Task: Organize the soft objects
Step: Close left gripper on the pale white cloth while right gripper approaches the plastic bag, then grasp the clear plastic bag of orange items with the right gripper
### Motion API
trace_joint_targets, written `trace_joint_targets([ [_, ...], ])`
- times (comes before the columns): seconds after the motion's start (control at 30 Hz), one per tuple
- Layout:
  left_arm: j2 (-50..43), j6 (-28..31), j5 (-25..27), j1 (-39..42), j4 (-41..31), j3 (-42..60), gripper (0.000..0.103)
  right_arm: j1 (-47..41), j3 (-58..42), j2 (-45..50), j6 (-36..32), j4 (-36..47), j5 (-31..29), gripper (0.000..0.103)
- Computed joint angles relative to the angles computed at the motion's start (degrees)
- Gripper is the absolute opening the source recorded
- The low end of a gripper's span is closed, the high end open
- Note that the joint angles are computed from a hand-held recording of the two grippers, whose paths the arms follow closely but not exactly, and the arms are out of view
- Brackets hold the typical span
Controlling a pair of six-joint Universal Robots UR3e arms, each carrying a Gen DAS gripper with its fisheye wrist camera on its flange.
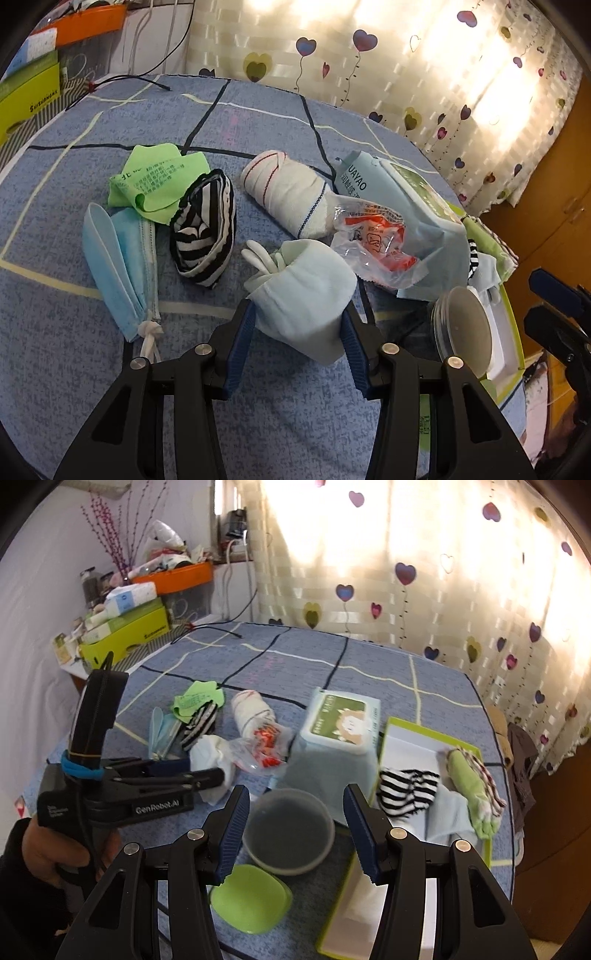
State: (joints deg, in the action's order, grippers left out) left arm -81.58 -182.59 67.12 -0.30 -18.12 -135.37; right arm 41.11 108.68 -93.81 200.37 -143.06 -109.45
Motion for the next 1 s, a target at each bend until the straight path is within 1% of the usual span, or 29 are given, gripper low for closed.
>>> trace_joint_targets([
  [0.03,0.1,0.3,-0.1,0.3,0.0,-0.2,0.031,-0.1,-0.3,0.4,-0.2,-0.1,0.2,0.053],
  [0.07,0.5,0.4,-0.8,0.8,-0.2,-0.5,0.030,-0.1,-0.6,0.9,-0.4,-0.2,0.5,0.053],
  [0.13,2.2,1.1,-2.5,2.3,-1.1,-1.7,0.020,-0.4,-1.3,1.6,-0.6,-0.2,0.9,0.053],
  [0.3,10.3,4.0,-7.0,6.7,-6.6,-4.8,0.018,-0.8,-2.7,2.8,-1.2,0.0,1.4,0.053],
  [0.47,22.7,9.1,-11.6,14.0,-17.7,-7.8,0.018,-0.8,-5.1,4.9,-2.2,0.5,2.5,0.053],
  [0.7,40.1,19.7,-19.1,27.8,-40.5,-7.3,0.019,0.2,-12.1,11.1,-4.1,3.0,4.0,0.053],
  [0.8,48.0,27.1,-22.8,35.6,-54.5,-5.6,0.019,0.9,-16.6,14.7,-4.7,5.1,4.4,0.053],
  [0.83,51.0,31.1,-24.3,39.2,-61.6,-4.4,0.019,0.9,-18.1,15.9,-5.0,6.0,4.8,0.053],
  [0.87,52.7,33.7,-25.3,41.6,-66.0,-3.4,0.019,0.9,-19.7,17.1,-5.2,7.0,5.0,0.053],
  [0.9,54.9,37.4,-26.5,44.9,-72.0,-2.1,0.019,1.0,-21.5,18.4,-5.2,8.4,5.0,0.053],
  [1.0,57.3,43.4,-28.0,50.0,-81.5,0.3,0.019,0.7,-26.8,22.1,-5.7,12.0,5.5,0.053],
])
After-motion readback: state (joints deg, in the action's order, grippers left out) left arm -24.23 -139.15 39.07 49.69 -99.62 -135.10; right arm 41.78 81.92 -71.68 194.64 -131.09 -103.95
